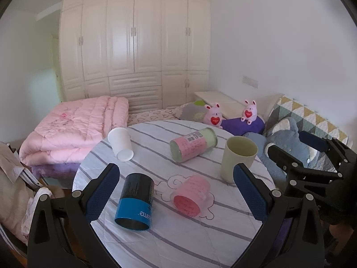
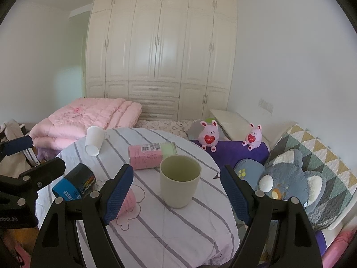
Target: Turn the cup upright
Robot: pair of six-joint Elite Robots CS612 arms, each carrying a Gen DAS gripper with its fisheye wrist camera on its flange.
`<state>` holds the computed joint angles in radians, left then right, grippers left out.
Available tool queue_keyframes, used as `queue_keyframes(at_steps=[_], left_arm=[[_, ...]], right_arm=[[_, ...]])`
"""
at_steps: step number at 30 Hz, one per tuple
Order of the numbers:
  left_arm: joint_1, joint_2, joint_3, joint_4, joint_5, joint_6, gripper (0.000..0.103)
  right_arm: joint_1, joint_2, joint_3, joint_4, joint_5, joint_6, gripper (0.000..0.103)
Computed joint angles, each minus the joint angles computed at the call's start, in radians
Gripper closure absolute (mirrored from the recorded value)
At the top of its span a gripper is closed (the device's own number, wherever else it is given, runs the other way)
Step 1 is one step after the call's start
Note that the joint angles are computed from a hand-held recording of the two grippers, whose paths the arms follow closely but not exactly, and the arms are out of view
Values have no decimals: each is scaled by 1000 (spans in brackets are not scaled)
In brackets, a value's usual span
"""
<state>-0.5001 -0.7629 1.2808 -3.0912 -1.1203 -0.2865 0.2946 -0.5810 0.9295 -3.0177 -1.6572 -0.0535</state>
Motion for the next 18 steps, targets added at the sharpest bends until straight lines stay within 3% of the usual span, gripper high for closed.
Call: queue_keyframes(at_steps=[18], left_arm=[[4,22,-41,62,-10,9,0]], right_arm=[[-6,29,-44,97,0,33,22]])
